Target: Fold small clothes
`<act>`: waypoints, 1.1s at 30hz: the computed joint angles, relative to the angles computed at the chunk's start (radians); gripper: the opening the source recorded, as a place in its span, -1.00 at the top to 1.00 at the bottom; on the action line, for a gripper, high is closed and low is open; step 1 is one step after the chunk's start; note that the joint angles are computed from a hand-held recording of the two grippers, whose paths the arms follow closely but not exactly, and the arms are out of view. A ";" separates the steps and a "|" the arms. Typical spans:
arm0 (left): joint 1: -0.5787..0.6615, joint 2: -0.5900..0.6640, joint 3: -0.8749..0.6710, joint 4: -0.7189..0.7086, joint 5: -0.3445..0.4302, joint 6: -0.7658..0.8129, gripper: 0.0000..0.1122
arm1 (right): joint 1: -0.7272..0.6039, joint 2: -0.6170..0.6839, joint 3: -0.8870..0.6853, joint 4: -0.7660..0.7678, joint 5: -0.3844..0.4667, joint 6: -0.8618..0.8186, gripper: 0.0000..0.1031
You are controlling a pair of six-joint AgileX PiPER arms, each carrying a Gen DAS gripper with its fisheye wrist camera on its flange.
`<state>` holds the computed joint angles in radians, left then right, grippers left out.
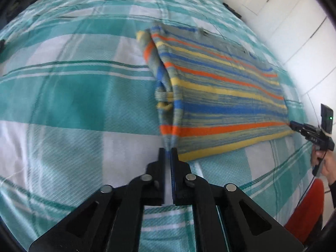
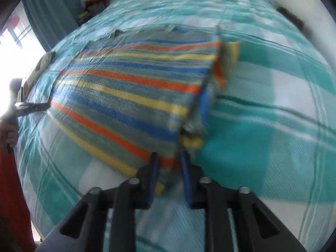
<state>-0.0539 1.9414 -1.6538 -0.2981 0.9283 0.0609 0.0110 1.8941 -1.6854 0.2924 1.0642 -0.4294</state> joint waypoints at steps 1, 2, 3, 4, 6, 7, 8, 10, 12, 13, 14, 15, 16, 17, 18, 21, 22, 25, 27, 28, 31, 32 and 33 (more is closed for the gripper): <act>-0.004 -0.033 0.030 0.009 -0.030 -0.007 0.84 | 0.004 -0.043 0.026 -0.002 -0.029 0.022 0.57; 0.001 -0.060 0.060 -0.023 -0.063 0.013 0.70 | 0.005 -0.067 0.029 0.022 -0.038 0.016 0.57; -0.005 -0.075 0.072 -0.032 -0.085 0.003 0.36 | 0.019 -0.095 0.034 0.045 -0.049 0.012 0.57; -0.020 -0.080 0.071 -0.003 -0.100 -0.039 0.17 | 0.036 -0.107 0.039 0.064 -0.065 0.003 0.56; -0.067 -0.088 0.082 0.083 -0.165 -0.129 -0.12 | 0.072 -0.102 0.049 0.083 -0.097 0.002 0.42; -0.094 -0.071 0.073 0.130 -0.195 -0.175 -0.14 | 0.091 -0.094 0.066 0.075 -0.125 0.020 0.41; -0.120 -0.052 0.066 0.177 -0.205 -0.215 -0.18 | 0.104 -0.075 0.069 0.060 -0.141 0.041 0.41; -0.176 -0.009 0.045 0.333 -0.159 -0.316 -0.18 | 0.129 -0.068 0.136 -0.039 -0.175 0.100 0.41; -0.213 -0.003 0.059 0.471 -0.098 -0.405 -0.09 | 0.105 -0.132 0.234 -0.010 -0.198 0.057 0.43; -0.219 -0.056 0.126 0.518 -0.102 -0.452 -0.09 | 0.093 -0.181 0.279 -0.016 -0.212 0.059 0.43; -0.213 -0.128 0.215 0.526 -0.144 -0.480 -0.18 | 0.091 -0.220 0.307 -0.061 -0.211 0.092 0.29; -0.199 -0.192 0.292 0.515 -0.193 -0.486 -0.40 | 0.089 -0.263 0.342 -0.102 -0.218 0.117 0.06; -0.189 -0.249 0.359 0.532 -0.234 -0.513 -0.50 | 0.073 -0.324 0.401 -0.104 -0.251 0.104 -0.02; -0.189 -0.271 0.387 0.574 -0.256 -0.551 -0.56 | 0.059 -0.358 0.437 -0.099 -0.282 0.094 -0.11; -0.190 -0.281 0.402 0.637 -0.269 -0.598 -0.56 | 0.047 -0.392 0.472 -0.115 -0.311 0.109 -0.14; -0.178 -0.234 0.371 0.747 -0.265 -0.688 -0.57 | -0.003 -0.405 0.510 -0.161 -0.346 0.228 -0.17; -0.169 -0.214 0.374 0.786 -0.284 -0.725 -0.57 | -0.023 -0.390 0.517 -0.168 -0.353 0.281 -0.17; -0.121 -0.125 0.390 0.740 -0.321 -0.711 -0.69 | -0.089 -0.366 0.574 -0.035 -0.429 0.214 -0.20; -0.101 -0.165 0.485 0.770 -0.456 -0.760 -0.73 | -0.105 -0.378 0.607 0.048 -0.460 0.135 -0.30; -0.096 -0.165 0.490 0.760 -0.470 -0.752 -0.73 | -0.105 -0.373 0.603 0.058 -0.462 0.122 -0.32; -0.093 -0.159 0.493 0.752 -0.489 -0.741 -0.76 | -0.127 -0.381 0.638 0.148 -0.489 0.015 -0.44; -0.091 -0.158 0.493 0.751 -0.495 -0.741 -0.77 | -0.129 -0.379 0.644 0.166 -0.498 -0.002 -0.45; -0.091 -0.156 0.494 0.757 -0.501 -0.747 -0.77 | -0.131 -0.380 0.649 0.176 -0.504 -0.015 -0.47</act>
<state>-0.1446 1.7858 -1.1598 0.4593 0.4271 -0.6866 -0.1201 1.5145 -1.0363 0.4687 0.5603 -0.4443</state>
